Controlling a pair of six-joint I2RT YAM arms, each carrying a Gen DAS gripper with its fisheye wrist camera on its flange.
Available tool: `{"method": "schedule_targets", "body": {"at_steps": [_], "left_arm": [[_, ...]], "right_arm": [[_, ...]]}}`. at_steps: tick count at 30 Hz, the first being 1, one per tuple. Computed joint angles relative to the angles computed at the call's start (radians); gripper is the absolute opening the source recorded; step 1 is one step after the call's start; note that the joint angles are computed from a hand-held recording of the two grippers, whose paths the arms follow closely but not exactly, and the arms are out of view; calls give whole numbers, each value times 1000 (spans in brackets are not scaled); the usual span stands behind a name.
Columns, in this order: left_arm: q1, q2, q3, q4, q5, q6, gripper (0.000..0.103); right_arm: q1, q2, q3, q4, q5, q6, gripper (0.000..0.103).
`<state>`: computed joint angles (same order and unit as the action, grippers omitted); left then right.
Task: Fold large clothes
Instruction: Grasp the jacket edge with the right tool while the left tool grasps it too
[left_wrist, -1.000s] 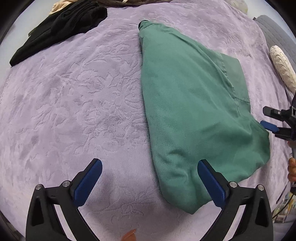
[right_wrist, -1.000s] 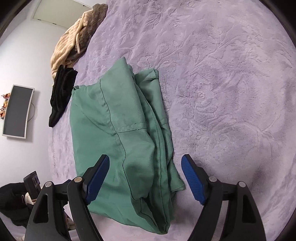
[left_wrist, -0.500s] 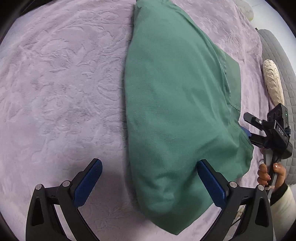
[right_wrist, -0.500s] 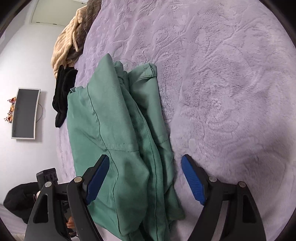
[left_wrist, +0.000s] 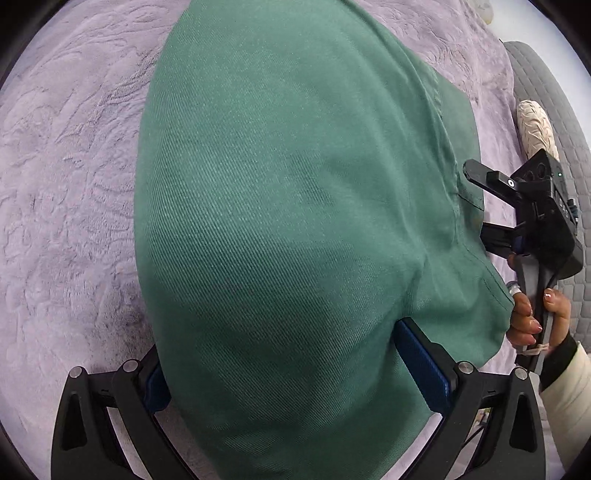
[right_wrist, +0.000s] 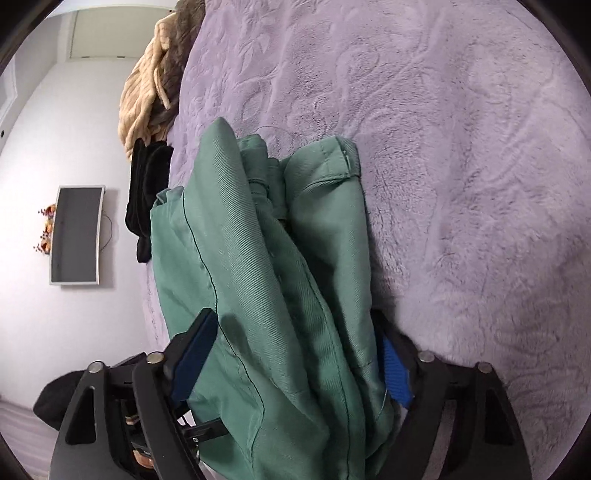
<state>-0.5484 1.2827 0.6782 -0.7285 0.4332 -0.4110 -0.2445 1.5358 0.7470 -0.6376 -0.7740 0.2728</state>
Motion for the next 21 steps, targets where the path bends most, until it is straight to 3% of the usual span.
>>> {"method": "schedule_targets", "body": {"at_steps": [1,3,8,11,16,18,21], "left_arm": [[3,1,3,-3,4,6,103],[-15,-17,9,0,-18,-13,88],[44,-153,-6,-55,16,10,50],[58,-210,32,-119,31,48,46],[163,-313,79,-251,137,127,45],[246,-353,106,-350,177,216,45],[427,-373,163,-550,241,436,45]], "right_arm": [[-5,0,-4,4,-22,5,39],[-15,-29,-16,5,-68,7,25],[0,-169,-52,27,-189,113,22],[50,-288,-76,72,-206,237,22],[185,-496,-112,116,-149,454,23],[261,-584,-137,136,-112,552,23],[440,-713,-174,182,2,728,23]]}}
